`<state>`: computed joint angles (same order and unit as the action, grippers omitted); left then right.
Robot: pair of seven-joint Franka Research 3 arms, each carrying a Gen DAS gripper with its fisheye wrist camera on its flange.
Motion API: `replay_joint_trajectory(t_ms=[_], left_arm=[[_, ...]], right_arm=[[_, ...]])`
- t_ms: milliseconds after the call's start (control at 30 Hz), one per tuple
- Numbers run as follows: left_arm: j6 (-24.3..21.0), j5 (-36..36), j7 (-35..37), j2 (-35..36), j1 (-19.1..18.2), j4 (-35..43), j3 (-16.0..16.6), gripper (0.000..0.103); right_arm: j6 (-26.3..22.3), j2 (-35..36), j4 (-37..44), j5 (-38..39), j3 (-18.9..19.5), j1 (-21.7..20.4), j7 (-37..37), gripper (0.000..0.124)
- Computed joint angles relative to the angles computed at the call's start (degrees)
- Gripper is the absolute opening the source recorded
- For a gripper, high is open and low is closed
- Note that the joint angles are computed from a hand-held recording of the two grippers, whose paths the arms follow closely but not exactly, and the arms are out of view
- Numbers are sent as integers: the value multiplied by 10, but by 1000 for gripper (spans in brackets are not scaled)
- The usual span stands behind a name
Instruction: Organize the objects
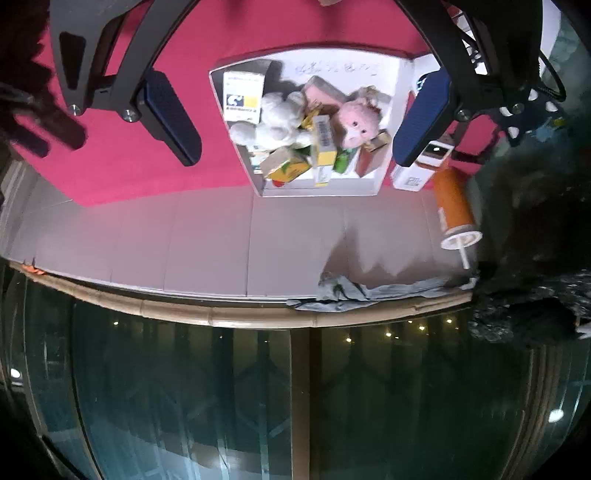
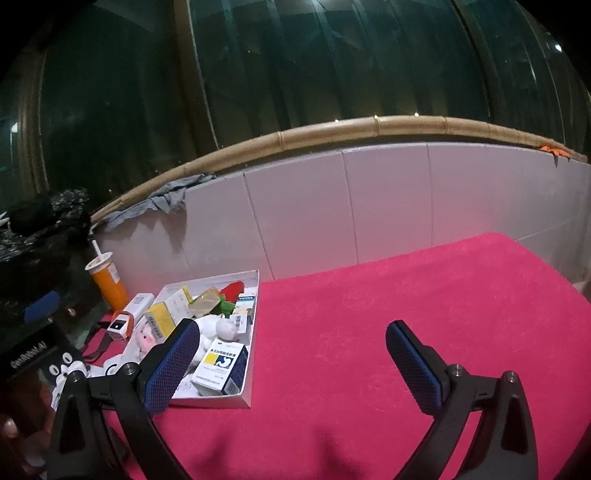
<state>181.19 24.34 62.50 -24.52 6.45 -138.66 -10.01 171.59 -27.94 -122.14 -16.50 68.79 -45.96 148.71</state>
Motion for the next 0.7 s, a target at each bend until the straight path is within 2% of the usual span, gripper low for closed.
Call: replay_joint_trajectory(t_ms=[33,133,167,200,333,367,400,500,600,700], left_arm=[[-8,10,-24,-14,43,-5,-38,103],[-48,51,-95,-60,132,-10,-122,103],[-51,64,-110,-73,145,-14,-134,103],[-48,75,-117,-85,144,-22,-132,103],[-17,62,-101,-114,56,-59,-50,103],[-16,55,-99,-119,45,-64,-39,103],[-23,47,-94,-123,33,-66,-30,103],[-71,14,-54,-122,-40,-62,27,103],[-111,-11,-26,-119,-65,-57,41,103],[-115,-14,-19,-122,-56,-62,29,103]], right_arm=[[0,-5,-5,2,-11,12,-1,103],[6,-31,-26,3,-50,49,2,103],[9,-46,-36,4,-63,61,4,103],[10,-58,-42,4,-71,68,6,103],[16,-103,-80,14,-106,102,14,103],[17,-115,-90,18,-113,109,17,103],[19,-133,-104,24,-120,118,24,103],[25,-165,-133,41,-131,134,36,103],[33,-185,-157,57,-139,156,41,103],[40,-191,-163,64,-137,165,33,103]])
